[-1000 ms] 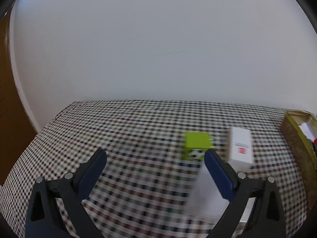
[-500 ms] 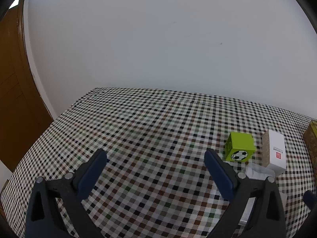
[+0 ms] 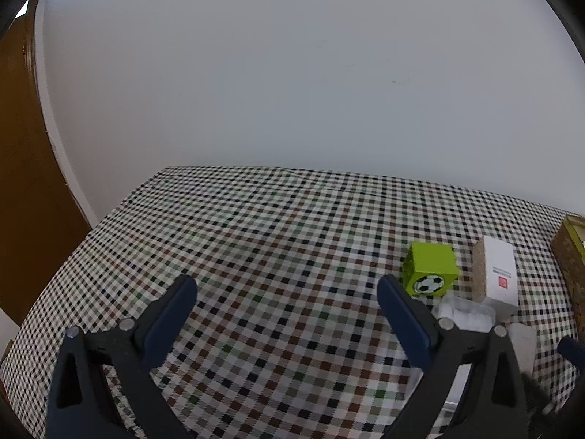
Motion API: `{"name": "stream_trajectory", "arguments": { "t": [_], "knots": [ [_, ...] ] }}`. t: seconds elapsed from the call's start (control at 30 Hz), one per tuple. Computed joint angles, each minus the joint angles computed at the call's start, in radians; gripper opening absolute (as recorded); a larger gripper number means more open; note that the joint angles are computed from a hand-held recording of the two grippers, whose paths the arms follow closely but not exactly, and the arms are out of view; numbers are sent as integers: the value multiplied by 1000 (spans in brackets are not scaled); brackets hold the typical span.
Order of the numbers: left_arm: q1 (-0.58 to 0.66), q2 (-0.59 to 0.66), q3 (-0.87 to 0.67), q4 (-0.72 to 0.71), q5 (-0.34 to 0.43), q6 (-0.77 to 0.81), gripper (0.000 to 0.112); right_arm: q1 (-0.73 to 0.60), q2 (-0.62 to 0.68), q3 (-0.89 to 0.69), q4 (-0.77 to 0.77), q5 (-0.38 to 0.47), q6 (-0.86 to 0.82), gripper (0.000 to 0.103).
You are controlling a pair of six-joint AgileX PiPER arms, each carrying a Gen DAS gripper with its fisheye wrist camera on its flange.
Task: Organize rigid objects
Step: 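Move both grippers back toward the clear case and white charger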
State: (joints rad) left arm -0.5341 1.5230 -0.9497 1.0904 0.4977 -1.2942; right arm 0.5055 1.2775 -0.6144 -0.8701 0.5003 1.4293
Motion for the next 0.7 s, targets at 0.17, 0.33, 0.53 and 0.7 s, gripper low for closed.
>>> {"name": "stream_trajectory", "arguments": {
  "t": [0.17, 0.33, 0.53, 0.7],
  "knots": [
    [-24, -3, 4, 0, -7, 33, 100, -40, -49, 44, -37, -8, 69, 91],
    [-32, 0, 5, 33, 2, 13, 100, 46, -19, 16, -144, 50, 154, 91],
    [-10, -5, 8, 1, -19, 22, 100, 10, 101, -77, -102, 28, 96, 87],
    [-6, -5, 7, -11, -33, 38, 100, -24, 197, -165, 35, 37, -82, 61]
  ]
}}
